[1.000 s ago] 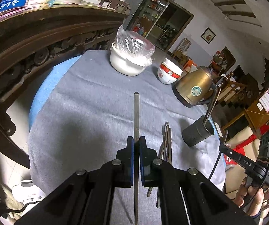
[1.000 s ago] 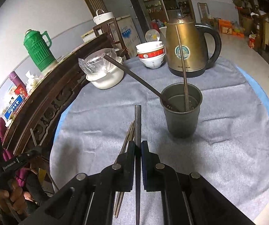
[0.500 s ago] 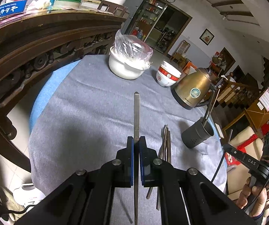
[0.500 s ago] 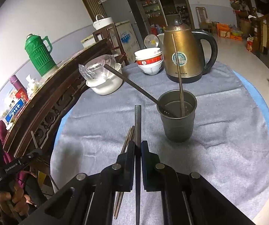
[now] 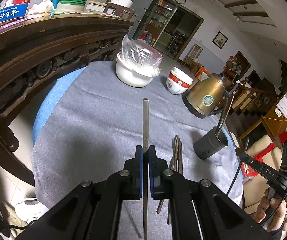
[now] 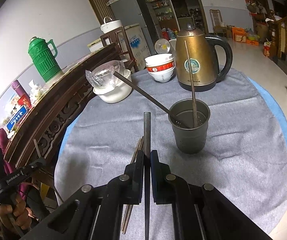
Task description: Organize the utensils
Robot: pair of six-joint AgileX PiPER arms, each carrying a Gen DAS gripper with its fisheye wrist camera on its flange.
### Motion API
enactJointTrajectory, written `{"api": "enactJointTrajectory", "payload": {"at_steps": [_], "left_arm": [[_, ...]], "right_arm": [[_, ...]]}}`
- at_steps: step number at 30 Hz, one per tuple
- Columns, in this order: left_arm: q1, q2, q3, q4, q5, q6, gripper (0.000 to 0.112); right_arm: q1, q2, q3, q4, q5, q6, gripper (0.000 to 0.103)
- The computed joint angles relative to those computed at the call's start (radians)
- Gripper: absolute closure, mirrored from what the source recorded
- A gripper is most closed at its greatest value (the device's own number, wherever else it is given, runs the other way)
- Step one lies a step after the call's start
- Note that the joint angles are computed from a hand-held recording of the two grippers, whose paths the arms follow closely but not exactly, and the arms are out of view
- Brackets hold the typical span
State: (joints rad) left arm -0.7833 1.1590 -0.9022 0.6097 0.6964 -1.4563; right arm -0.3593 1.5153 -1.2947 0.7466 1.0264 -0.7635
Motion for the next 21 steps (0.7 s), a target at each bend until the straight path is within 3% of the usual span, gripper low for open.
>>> {"api": "enactJointTrajectory", "payload": {"at_steps": [21], "left_arm": [[-0.019,0.001,-0.007,0.04,0.025,-0.027,0.107]], "right_arm": [[-0.005,0.0,-0.006,0.008,0.002,-0.006,0.096]]}}
